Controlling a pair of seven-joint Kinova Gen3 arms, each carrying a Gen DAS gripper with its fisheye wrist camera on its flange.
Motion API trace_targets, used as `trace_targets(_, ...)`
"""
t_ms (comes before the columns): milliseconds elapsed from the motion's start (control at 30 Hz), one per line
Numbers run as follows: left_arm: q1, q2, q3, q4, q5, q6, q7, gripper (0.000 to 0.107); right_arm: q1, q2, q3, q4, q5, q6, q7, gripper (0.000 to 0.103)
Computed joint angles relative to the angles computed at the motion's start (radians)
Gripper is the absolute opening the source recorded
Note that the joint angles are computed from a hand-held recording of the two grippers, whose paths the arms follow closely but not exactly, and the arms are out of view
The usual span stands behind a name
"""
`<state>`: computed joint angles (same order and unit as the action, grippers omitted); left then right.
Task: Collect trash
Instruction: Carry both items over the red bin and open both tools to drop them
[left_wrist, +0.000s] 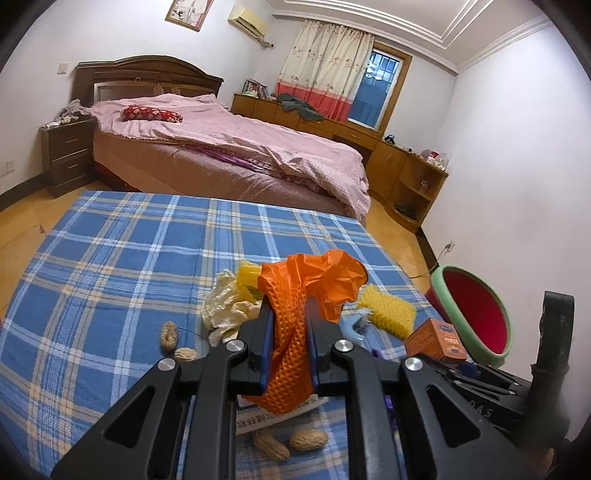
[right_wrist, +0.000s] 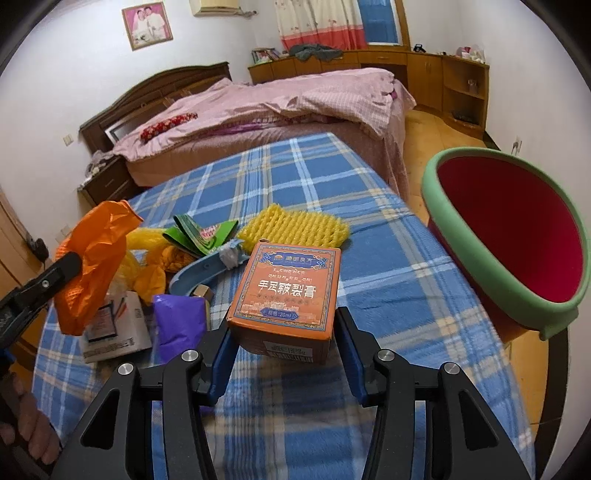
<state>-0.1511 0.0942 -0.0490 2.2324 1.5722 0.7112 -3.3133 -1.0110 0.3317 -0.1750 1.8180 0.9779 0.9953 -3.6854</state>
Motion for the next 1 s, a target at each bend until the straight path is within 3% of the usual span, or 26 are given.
trace_targets(500, 0.015, -0.126, 0.007, -0.019, -0.173, 0.035, 0.229, 0.015, -0.031, -0.132, -0.090, 0.120, 0.107, 0.086, -0.163, 0.052)
trace_targets(733, 0.091, -0.162, 0.044, -0.041, -0.210, -0.021, 0.309, 0.015, -0.013, -0.202, -0.147, 0.197, 0.131, 0.157, -0.230, 0.052)
trace_targets(1000, 0.209, -0.118, 0.113, -0.111, -0.268, -0.101, 0.410, 0.015, 0.026, -0.277, -0.202, 0.282, 0.094, 0.238, -0.282, 0.052)
